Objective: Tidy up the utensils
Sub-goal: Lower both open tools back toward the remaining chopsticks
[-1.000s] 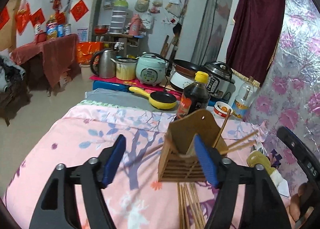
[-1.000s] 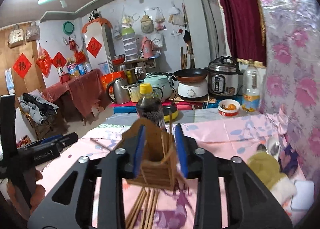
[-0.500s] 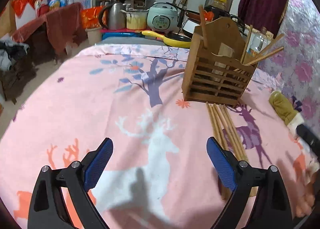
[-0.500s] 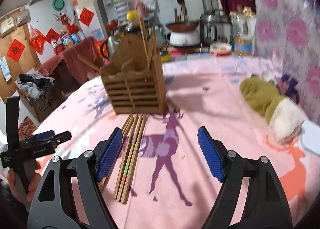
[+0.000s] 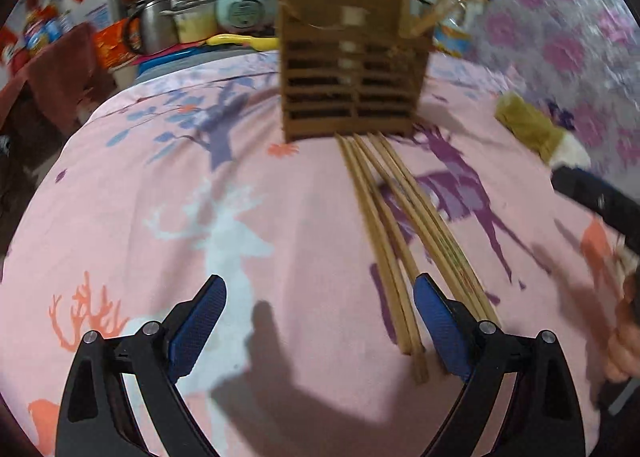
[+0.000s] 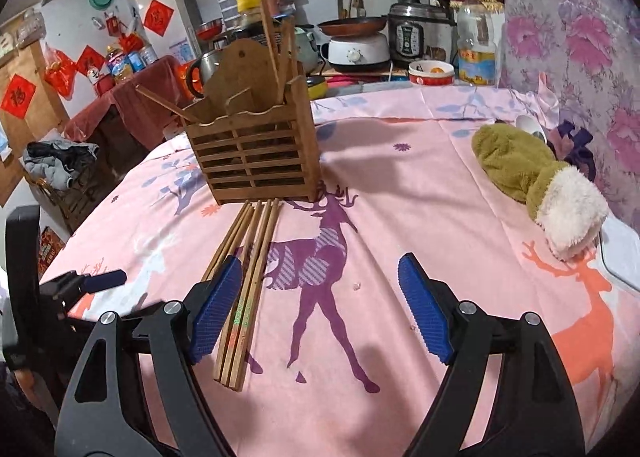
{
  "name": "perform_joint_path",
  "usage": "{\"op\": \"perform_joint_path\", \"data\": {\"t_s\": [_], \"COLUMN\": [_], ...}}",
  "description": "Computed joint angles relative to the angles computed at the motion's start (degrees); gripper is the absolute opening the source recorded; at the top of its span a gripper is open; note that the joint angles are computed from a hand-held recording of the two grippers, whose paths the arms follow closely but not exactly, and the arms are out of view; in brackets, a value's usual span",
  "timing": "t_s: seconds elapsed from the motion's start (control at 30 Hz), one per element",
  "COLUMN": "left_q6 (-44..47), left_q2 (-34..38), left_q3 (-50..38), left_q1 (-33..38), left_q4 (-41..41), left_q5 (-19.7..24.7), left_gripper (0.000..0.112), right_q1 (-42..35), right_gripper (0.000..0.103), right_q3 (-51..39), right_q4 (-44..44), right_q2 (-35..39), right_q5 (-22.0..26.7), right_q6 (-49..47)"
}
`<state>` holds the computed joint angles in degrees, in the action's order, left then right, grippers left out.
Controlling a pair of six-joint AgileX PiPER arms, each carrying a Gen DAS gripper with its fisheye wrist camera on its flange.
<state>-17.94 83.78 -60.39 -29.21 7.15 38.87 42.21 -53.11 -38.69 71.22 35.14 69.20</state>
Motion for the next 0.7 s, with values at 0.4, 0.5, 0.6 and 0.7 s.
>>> {"op": "perform_joint_path", "data": {"t_s": [0.4, 0.5, 0.6, 0.7], "left_q6": [1.28, 1.37, -4.55, -3.63], "left_q2": [3.69, 3.89, 3.94, 3.7], "left_q3": [-1.52, -1.64, -1.91, -2.26], "left_q1": [-0.93, -0.29, 1.0, 5.42], "left_q4": [0.35, 0.16, 5.27, 2.08], "left_q5": [2.17, 2.33, 2.92, 2.9], "left_gripper": [0.093, 0.093, 0.093, 0.093], "right_q1": [-3.83, -3.81, -4.0, -4.58], "right_gripper": [0.078, 0.078, 0.078, 0.078], "right_q3": [0.52, 0.38, 0.45, 0.72], "right_q4": [7.81, 7.71, 7.79, 8.57], "right_q2": [0.72, 0.8, 0.64, 0.38], "right_q5": [-3.09, -2.78, -2.77, -3.29], "right_q6": [-5.58, -5.67, -5.5, -5.84]}}
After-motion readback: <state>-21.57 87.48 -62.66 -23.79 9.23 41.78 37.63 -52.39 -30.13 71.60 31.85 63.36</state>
